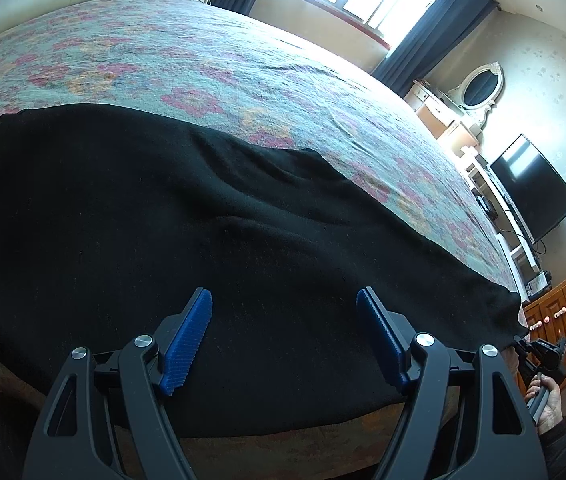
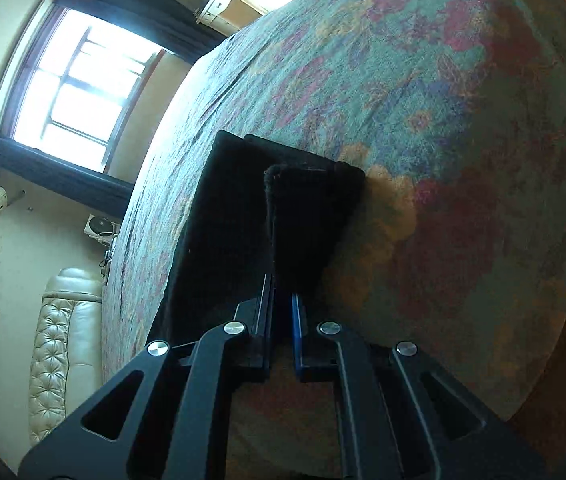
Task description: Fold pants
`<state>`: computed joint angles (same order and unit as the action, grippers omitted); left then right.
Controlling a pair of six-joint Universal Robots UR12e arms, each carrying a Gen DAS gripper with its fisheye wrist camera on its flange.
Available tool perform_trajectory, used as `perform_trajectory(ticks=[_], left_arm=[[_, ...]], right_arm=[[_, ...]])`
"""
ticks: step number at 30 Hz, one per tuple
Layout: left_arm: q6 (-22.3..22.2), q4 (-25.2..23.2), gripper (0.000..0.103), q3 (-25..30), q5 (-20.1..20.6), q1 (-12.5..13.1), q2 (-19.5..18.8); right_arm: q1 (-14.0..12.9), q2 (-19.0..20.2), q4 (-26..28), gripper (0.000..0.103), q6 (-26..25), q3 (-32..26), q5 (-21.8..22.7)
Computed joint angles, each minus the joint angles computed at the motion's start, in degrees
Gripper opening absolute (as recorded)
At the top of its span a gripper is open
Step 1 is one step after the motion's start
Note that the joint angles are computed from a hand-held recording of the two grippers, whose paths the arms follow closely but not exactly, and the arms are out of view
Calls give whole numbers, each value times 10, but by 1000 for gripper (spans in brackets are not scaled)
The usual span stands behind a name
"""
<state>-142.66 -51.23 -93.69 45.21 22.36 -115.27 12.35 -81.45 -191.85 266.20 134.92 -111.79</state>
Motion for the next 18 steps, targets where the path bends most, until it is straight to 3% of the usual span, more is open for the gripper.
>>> perform_trajectory(ticks=[2,4,5,8,10,12,15,17,18], left_arm=[[3,1,74,0,2,0,0],[7,2,74,-2,3,-1,1],[8,2,74,-2,4,-1,1],[7,-1,74,-2,3,0,1],[6,1,74,-3,3,-1,2],[7,4,75,-5,5,-1,3],[9,8,75,-6,6,-1,3],[9,9,75,-7,7,-2,4],[7,8,75,-7,6,-1,4]], right_arm=[[-2,-1,-7,9,-11,1,6],[-2,-16,34,20,-12,-1,1],[4,-32,89,33,1,-7,-28],[21,-63,191,37,2,-22,-121],[22,-64,177,37,-56,-31,-148],[7,-51,106,37,-142,-37,-111],[-43,-22,23,37,-244,-49,39],[-70,-8,42,37,-271,-64,109],[-76,-5,86,37,-277,-76,112]])
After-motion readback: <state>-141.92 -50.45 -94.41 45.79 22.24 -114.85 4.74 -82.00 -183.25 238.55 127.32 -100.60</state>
